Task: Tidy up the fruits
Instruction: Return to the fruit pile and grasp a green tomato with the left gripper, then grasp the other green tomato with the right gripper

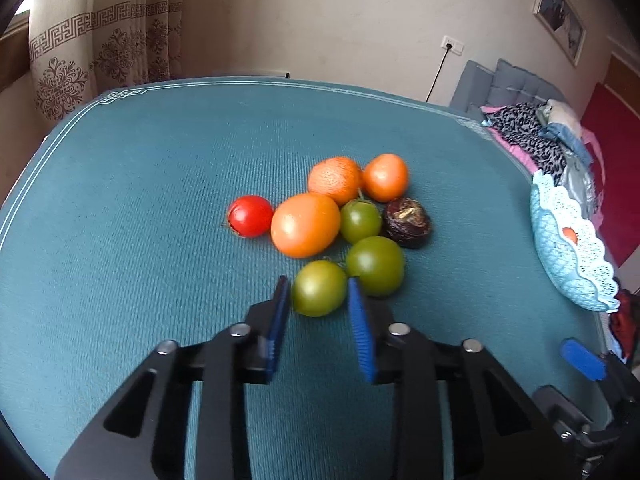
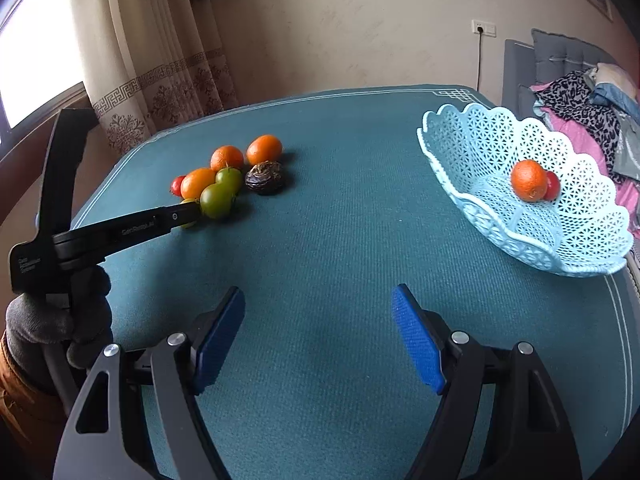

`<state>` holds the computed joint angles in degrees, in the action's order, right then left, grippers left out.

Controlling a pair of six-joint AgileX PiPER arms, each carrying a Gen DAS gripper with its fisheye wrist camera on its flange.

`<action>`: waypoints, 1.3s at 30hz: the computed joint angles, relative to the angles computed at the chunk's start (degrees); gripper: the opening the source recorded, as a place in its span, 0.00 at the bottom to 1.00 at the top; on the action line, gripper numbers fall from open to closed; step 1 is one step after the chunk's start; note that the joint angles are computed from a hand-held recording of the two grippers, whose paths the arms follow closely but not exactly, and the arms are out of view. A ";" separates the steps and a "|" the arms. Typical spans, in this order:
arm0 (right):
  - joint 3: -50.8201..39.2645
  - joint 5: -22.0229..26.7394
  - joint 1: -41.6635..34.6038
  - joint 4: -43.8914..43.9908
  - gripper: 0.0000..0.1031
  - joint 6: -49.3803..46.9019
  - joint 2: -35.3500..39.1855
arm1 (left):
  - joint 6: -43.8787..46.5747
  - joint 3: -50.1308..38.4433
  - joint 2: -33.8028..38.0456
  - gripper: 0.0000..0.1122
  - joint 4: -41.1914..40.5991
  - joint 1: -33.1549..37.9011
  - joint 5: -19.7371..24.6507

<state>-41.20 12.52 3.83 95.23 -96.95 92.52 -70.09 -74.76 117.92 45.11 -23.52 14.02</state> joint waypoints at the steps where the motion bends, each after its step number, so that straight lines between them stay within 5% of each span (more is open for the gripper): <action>1: -0.53 0.11 0.36 -1.61 0.74 1.54 0.33 | -4.24 0.89 -0.59 0.27 4.06 -0.33 0.34; 6: -5.84 1.25 2.95 -14.53 0.74 14.52 3.87 | -23.24 6.38 -4.39 0.27 21.88 -1.43 1.93; 10: -11.03 2.27 5.65 -21.65 0.74 21.67 7.58 | -34.66 10.42 -7.42 0.27 31.83 -3.34 7.63; 13: -16.75 4.88 6.97 -28.48 0.73 29.55 11.53 | -38.41 11.87 -8.56 0.27 34.38 -4.03 11.21; 18: -26.18 6.55 9.83 -40.41 0.58 43.77 18.25 | -40.99 13.05 -8.98 0.27 35.77 -4.19 14.69; 24: -35.00 7.71 12.42 -49.75 0.45 55.22 24.55 | -42.19 13.91 -9.00 0.27 36.17 -2.86 13.65; 28: -36.51 6.73 13.30 -53.51 0.39 58.96 25.35 | -42.50 13.94 -8.76 0.27 36.15 -2.78 13.43; 39: -27.53 3.37 10.34 -44.95 0.39 49.83 17.56 | -41.86 13.32 -8.28 0.27 35.96 -3.41 12.86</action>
